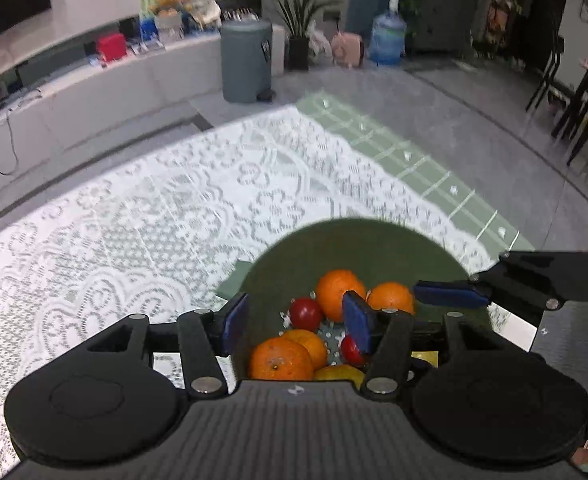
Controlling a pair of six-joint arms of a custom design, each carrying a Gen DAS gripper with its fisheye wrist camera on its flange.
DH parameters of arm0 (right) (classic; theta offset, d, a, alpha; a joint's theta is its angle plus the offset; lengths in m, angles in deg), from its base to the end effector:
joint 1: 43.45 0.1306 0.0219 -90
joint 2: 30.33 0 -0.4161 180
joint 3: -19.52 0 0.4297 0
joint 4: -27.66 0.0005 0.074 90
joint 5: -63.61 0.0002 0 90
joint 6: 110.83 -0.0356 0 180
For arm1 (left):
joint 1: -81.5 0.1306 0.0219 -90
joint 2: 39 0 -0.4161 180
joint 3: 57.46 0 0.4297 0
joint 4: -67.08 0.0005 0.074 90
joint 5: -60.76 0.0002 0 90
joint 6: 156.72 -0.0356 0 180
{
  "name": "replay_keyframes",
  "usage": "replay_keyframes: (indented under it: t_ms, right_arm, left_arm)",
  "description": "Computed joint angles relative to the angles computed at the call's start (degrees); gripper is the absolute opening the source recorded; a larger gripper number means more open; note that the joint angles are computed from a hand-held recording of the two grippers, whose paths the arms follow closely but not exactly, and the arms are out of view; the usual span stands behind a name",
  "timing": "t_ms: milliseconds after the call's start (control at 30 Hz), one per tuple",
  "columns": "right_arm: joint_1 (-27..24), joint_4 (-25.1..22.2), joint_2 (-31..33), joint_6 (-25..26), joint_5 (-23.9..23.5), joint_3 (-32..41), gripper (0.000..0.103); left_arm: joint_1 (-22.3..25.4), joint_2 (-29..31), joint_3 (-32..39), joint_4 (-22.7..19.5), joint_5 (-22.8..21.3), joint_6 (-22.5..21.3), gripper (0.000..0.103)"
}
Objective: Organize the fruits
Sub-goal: 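Lift both tools out of the colander back over the remaining fruits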
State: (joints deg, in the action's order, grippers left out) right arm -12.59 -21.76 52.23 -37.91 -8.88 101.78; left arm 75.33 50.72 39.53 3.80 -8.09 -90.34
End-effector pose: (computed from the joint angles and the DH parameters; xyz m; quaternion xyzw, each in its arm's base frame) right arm 0.4069 0.2301 0.4585 -0.0593 0.9275 0.0077 0.3690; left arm 0.5015 -0.0676 0.5121 0.2935 0.8947 -0.1299 0.3106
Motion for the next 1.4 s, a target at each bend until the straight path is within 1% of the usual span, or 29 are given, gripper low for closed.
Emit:
replay_keyframes:
  t_ms: [67, 133, 267, 500, 600, 667, 800, 900, 1033, 1133, 1200, 1233, 1333, 1400]
  right_arm:
    - [1.20, 0.93, -1.17, -2.11, 1.29, -0.62, 0.056]
    - [2.41, 2.67, -2.26, -3.79, 1.80, -1.43, 0.056]
    - [5.10, 6.05, -3.76, -5.97, 2.76, -2.83, 0.059]
    - [11.11, 8.95, -3.71, -6.45, 8.26, -3.72, 0.059]
    - [13.33, 9.63, -3.24, -6.92, 9.36, -3.88, 0.059]
    - [14.61, 9.67, -2.72, -7.43, 10.03, -3.91, 0.059]
    - [16.37, 9.52, -1.48, -7.53, 9.67, -3.70, 0.059]
    - [17.54, 9.60, -0.81, -7.29, 9.84, -3.93, 0.059]
    - [18.69, 9.69, 0.68, -5.72, 10.12, -3.60, 0.059]
    - [19.26, 9.36, 1.64, -4.87, 10.08, -3.48, 0.058]
    - [19.75, 9.09, 2.07, -4.53, 10.48, -3.58, 0.052]
    - [19.76, 8.83, 2.34, -4.18, 10.65, -3.37, 0.051]
    - [19.66, 8.54, 3.06, -3.18, 10.89, -3.00, 0.046]
    - [19.45, 8.61, 3.57, -2.40, 10.63, -2.77, 0.040]
  left_arm:
    - [0.86, -1.40, -0.80, 1.06, 0.71, 0.80, 0.063]
    - [1.96, -2.91, -1.93, 2.28, 1.61, 1.50, 0.063]
    - [4.26, -6.38, -5.12, 5.22, 3.21, 1.78, 0.063]
    - [9.46, -9.97, -8.24, 7.85, 5.78, 4.70, 0.064]
    - [11.36, -11.39, -9.85, 9.30, 6.16, 5.08, 0.064]
    - [12.55, -12.39, -10.99, 9.84, 6.37, 4.39, 0.064]
    - [15.36, -14.16, -12.96, 9.26, 7.47, 2.45, 0.064]
    - [17.74, -14.87, -14.16, 8.44, 8.70, 2.31, 0.064]
    - [20.79, -15.53, -15.89, 7.96, 9.91, 2.32, 0.064]
    - [22.72, -15.74, -17.02, 7.27, 10.56, 1.27, 0.064]
    - [23.81, -15.98, -17.96, 7.24, 10.74, 0.87, 0.064]
    - [24.21, -16.02, -18.22, 6.96, 10.78, 0.74, 0.064]
    - [25.23, -15.57, -18.73, 5.83, 11.78, 0.59, 0.064]
    - [25.34, -14.84, -18.42, 4.56, 12.36, 0.52, 0.062]
